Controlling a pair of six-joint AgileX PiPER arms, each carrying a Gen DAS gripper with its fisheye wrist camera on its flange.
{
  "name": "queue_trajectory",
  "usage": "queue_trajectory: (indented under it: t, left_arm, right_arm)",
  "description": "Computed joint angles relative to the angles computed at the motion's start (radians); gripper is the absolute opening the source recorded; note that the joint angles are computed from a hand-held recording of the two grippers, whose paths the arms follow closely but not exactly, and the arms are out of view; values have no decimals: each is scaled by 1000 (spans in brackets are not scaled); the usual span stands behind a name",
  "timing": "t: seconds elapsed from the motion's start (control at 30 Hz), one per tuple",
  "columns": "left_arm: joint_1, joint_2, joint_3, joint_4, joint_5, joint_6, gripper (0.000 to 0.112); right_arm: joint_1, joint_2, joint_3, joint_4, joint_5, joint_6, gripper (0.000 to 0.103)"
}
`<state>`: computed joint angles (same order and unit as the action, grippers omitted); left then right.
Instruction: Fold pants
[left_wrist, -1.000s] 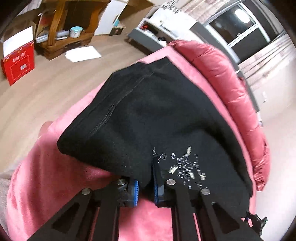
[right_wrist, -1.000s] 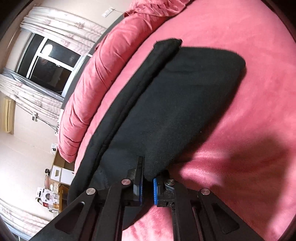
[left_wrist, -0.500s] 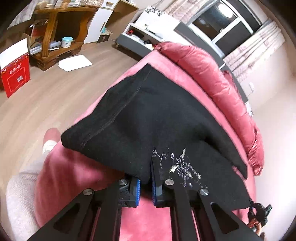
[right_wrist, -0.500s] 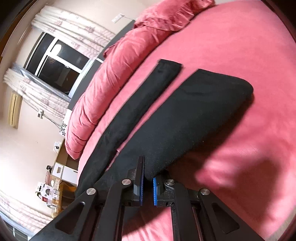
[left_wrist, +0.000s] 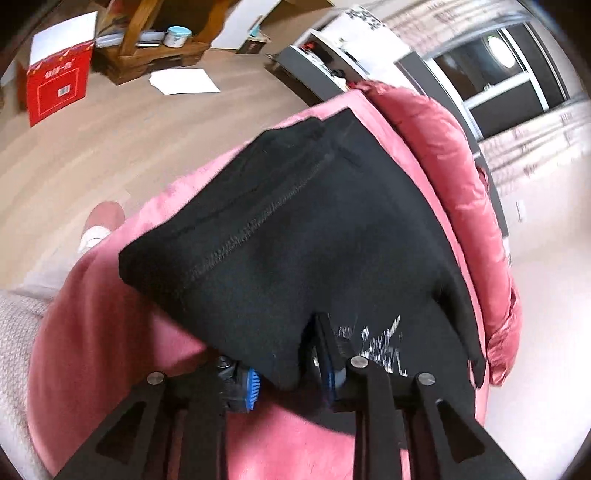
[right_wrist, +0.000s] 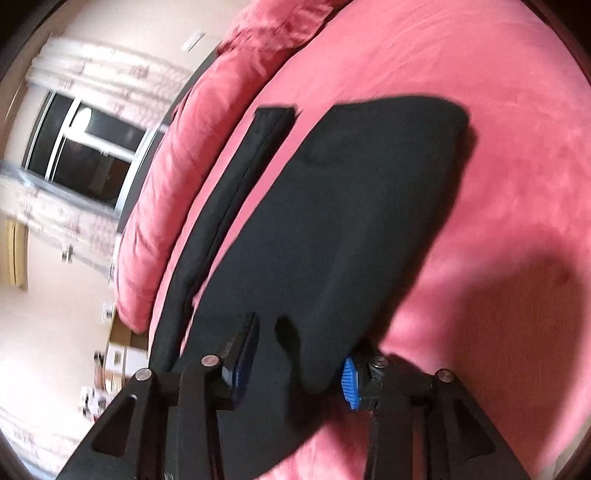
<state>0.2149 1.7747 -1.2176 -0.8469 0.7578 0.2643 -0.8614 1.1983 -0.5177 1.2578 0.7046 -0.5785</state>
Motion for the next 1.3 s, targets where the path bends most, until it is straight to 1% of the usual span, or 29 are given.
queue_trajectory:
  t: [0.07,0.1,0.13,0.17,0.2,0.23,0.27,0.3,0.4,0.47,0.57,0.7,0.83,0.93,1.0,1.07,1.13,1.2,1.3]
  left_arm:
    - [-6,5,-6,5,-7,-16,22]
    - [-16,6,-17,38,-10,-37,17]
    - [-22,9,-29,68,1,-49,16]
    - [-19,8,-37,71,17,-46,12]
    - [-10,3,-35,62,32,-33,11]
    - [-4,0,-41,62,48,-29,10]
    - [-1,-11,-49,83,63,-32,10]
    - [-2,-13,-61,97,72,-38,9]
    - [0,-46,-81,138,110,-40,7]
    - [2,-71,-95,161,148,-43,7]
    - [8,-101,-101,186,194,-41,7]
    - [25,-139,-62,210,252,1,7]
    - [55,-167,5,212,300,36,7]
    - [53,-157,32,234,302,27,7]
    - [55,-130,25,223,309,-7,7]
    - [57,-119,12,221,314,-9,7]
    - [65,-128,16,241,319,4,7]
    - [47,-121,3,251,312,-16,8]
    - [61,-125,9,223,318,-11,9]
  right_arm:
    - [-37,28,2,60,-8,-36,40]
    - [-51,47,-3,87,-17,-50,38]
    - [-53,60,-16,82,-26,-36,30]
    - [-50,73,-40,39,-42,10,20]
    - [-45,78,-61,-12,-52,56,14]
    - [-45,82,-77,-39,-50,75,11]
    - [-38,74,-100,-106,-53,121,10]
    - [-20,63,-114,-151,-64,161,10]
    - [-23,23,-149,-246,-46,201,9]
    - [-56,-15,-163,-283,-5,202,9]
    - [-65,-55,-187,-350,28,247,9]
    - [-163,-76,-202,-395,109,228,9]
    - [-254,-89,-180,-398,164,178,9]
    - [-272,-86,-154,-419,160,156,9]
    - [-272,-81,-126,-433,136,153,9]
    - [-275,-76,-100,-435,117,150,10]
    - [-289,-67,-76,-415,103,135,10]
    - [-303,-64,-65,-392,101,113,10]
    - [-281,-74,-76,-440,90,147,10]
